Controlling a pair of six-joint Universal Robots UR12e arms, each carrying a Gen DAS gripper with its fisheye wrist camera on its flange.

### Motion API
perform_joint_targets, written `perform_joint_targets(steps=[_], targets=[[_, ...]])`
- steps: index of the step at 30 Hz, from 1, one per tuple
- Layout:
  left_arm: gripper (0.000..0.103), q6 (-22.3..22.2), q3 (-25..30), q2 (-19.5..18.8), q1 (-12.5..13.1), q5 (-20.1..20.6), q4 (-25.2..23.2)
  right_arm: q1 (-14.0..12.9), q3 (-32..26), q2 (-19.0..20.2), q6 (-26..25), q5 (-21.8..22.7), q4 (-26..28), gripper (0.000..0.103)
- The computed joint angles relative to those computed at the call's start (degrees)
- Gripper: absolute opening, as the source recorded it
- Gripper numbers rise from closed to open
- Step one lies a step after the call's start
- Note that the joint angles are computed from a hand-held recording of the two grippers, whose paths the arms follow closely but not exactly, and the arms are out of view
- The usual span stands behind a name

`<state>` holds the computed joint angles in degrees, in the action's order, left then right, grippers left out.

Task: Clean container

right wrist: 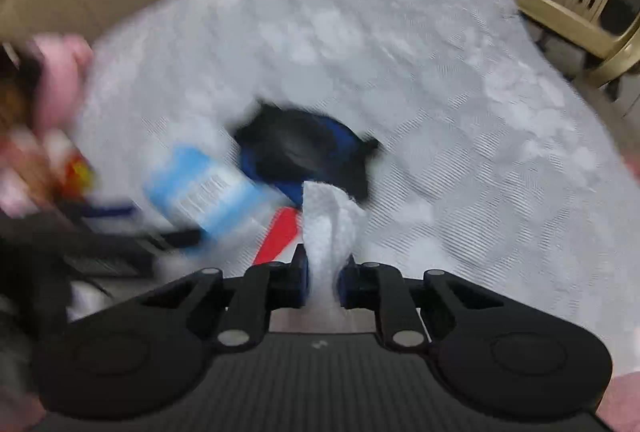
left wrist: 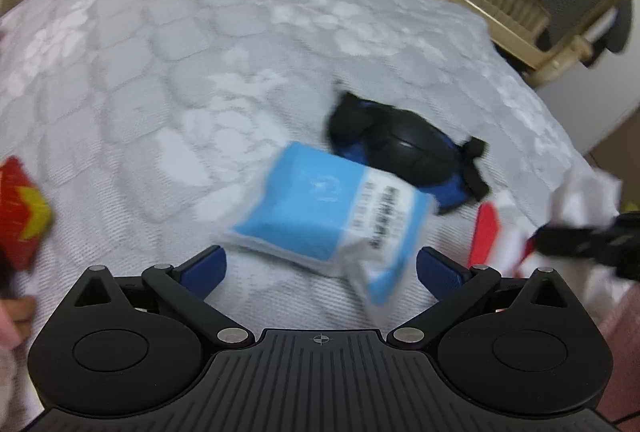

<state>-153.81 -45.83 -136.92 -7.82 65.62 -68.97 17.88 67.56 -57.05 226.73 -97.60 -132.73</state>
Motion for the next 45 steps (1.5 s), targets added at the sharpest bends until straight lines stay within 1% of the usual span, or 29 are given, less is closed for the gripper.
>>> perform_joint_targets(steps=[3, 4, 5, 6, 7, 8, 11, 12, 14, 15, 17, 19, 21, 22, 24, 26, 28, 31, 33, 35, 36, 37, 39, 41, 43, 45], targets=[[0.103, -3.24, 1.47, -0.88, 0.42, 0.47, -1.09, -0.99, 2.25, -0.63, 4.23, 7.06, -9.91, 0.016], [0.103, -3.69, 1.64, -0.99, 0.46, 0.80, -1.39, -1.14, 2.67, -0.55, 5.18, 8.66, -11.96, 0.016], [0.103, -4.00, 1.75, -1.06, 0.48, 1.22, -1.60, -1.10, 2.68, -0.26, 5.65, 9.53, -12.81, 0.016], [0.103, -3.91, 1.54, -0.92, 0.46, 1.57, -1.48, -0.84, 2.22, 0.12, 5.56, 9.21, -11.92, 0.016], [0.103, -3.60, 1.10, -0.65, 0.42, 1.88, -1.16, -0.41, 1.45, 0.55, 4.60, 8.20, -9.78, 0.016], [0.103, -2.96, 0.50, -0.26, 0.43, 1.75, -0.89, 0.14, 0.52, 1.09, 2.45, 6.70, -7.08, 0.016], [0.103, 0.77, -1.47, 1.20, 0.65, -1.13, -2.17, 1.57, -1.37, 2.18, -2.91, 0.71, 0.83, 0.016], [0.103, 2.54, -1.94, 1.63, 0.68, -2.33, -3.41, 1.81, -1.38, 2.25, -3.25, -0.79, 2.50, 0.016], [0.103, 5.94, -2.63, 2.24, 0.42, -3.63, -5.67, 1.54, -0.08, 1.57, -1.60, -1.99, 4.30, 0.017], [0.103, 7.62, -2.91, 2.48, 0.13, -3.53, -6.52, 1.30, 0.61, 1.15, -0.53, -2.90, 4.97, 0.017], [0.103, 10.75, -3.45, 2.91, -0.50, -2.86, -7.88, 1.17, 1.08, 0.66, 0.75, -6.26, 7.04, 0.016], [0.103, 12.71, -3.50, 3.02, -1.03, -2.13, -9.15, 0.83, 2.42, -0.30, 2.98, -7.31, 6.55, 0.016], [0.103, 13.56, -3.35, 3.00, -1.32, -1.98, -10.00, 0.36, 4.36, -1.56, 5.13, -6.24, 3.84, 0.016], [0.103, 13.64, -3.46, 3.06, -1.29, -2.09, -9.93, 0.25, 4.97, -2.00, 5.71, -5.56, 2.64, 0.016], [0.103, 13.22, -3.75, 3.16, -1.10, -2.18, -9.18, 0.08, 5.92, -2.60, 5.77, -2.69, -0.15, 0.017], [0.103, 11.76, -3.72, 3.01, -0.90, -1.82, -7.73, 0.01, 6.53, -2.80, 6.02, 0.67, -2.66, 0.018], [0.103, 9.29, -3.37, 2.64, -0.64, -1.21, -6.06, 0.07, 6.44, -2.53, 6.51, 3.95, -4.14, 0.018], [0.103, 5.17, -2.28, 1.76, -0.29, 0.27, -4.42, 0.77, 4.79, -1.05, 6.06, 6.39, -4.27, 0.018], [0.103, 2.89, -2.06, 1.34, -0.23, 1.67, -2.98, 1.27, 2.92, 0.32, 4.84, 6.97, -2.32, 0.018], [0.103, 1.15, -1.24, 0.61, -0.37, 3.39, -2.70, 1.74, 1.37, 1.38, 3.03, 6.62, -0.37, 0.018], [0.103, 0.62, -0.65, 0.20, -0.45, 3.94, -3.02, 2.00, 0.72, 1.72, 1.82, 5.72, 0.66, 0.018], [0.103, 0.40, -0.25, -0.04, -0.44, 3.97, -3.37, 2.20, 0.34, 1.83, 0.84, 4.47, 1.60, 0.018], [0.103, 0.53, -0.04, -0.12, -0.37, 3.48, -3.68, 2.40, 0.20, 1.67, -0.17, 2.31, 2.92, 0.021], [0.103, 1.43, -0.42, 0.15, -0.34, 2.88, -3.50, 2.24, 0.79, 1.05, 0.91, 0.35, 4.45, 0.021], [0.103, 2.80, -0.82, 0.50, -0.27, 2.12, -3.68, 2.07, 1.16, 0.51, 1.77, -2.59, 6.83, 0.021], [0.103, 4.51, -1.53, 0.95, -0.43, 1.60, -3.79, 1.70, 2.04, -0.29, 3.15, -4.82, 7.80, 0.020]])
